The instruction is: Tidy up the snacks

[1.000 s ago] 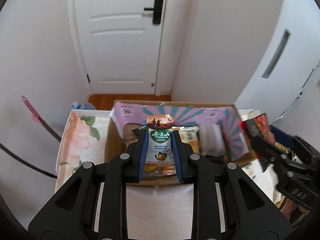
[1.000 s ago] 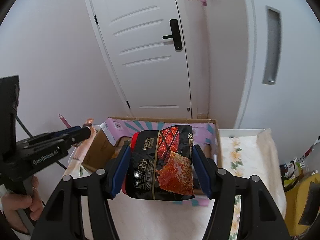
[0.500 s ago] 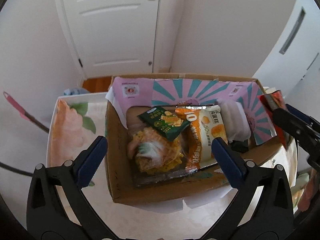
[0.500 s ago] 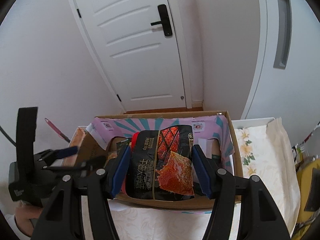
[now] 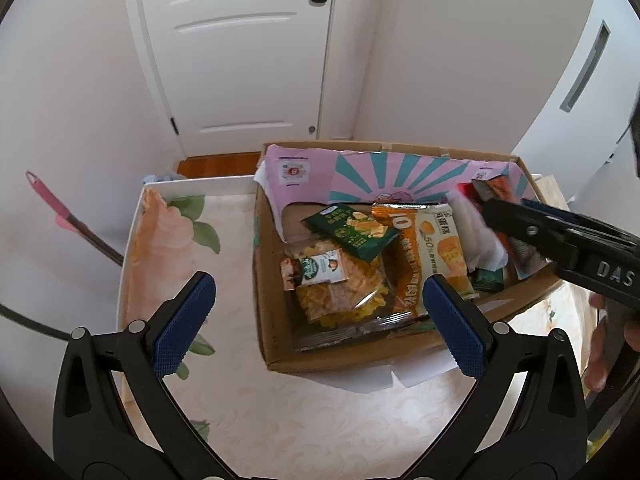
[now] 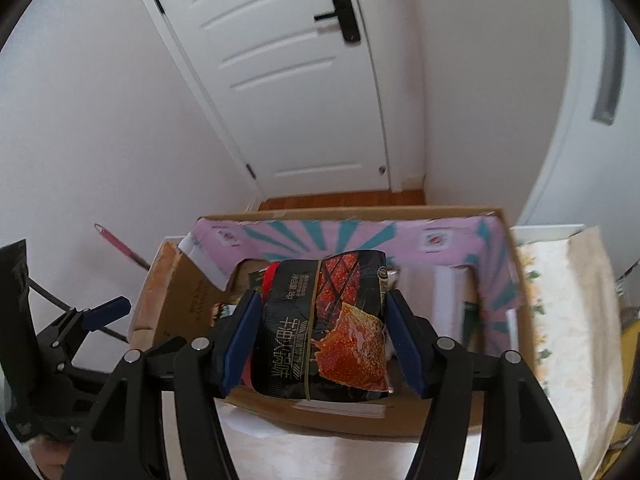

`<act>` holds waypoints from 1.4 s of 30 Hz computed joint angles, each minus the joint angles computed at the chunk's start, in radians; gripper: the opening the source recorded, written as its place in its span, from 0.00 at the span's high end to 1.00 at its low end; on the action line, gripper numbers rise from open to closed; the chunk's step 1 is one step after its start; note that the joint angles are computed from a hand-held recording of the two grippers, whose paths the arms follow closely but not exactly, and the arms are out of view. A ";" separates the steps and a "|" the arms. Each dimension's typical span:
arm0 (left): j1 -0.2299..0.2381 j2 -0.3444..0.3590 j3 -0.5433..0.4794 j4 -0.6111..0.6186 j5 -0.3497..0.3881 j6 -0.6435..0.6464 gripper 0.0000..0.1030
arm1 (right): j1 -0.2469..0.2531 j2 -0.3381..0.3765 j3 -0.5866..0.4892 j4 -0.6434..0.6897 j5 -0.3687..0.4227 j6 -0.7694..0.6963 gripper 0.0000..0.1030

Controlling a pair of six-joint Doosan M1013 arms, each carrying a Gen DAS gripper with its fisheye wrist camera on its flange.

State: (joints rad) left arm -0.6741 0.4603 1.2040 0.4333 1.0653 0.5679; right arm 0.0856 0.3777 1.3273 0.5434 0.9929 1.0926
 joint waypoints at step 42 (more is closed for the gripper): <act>-0.327 -0.034 -0.159 0.547 0.355 -0.310 0.00 | -0.219 -0.354 0.253 0.225 -0.177 -0.396 0.00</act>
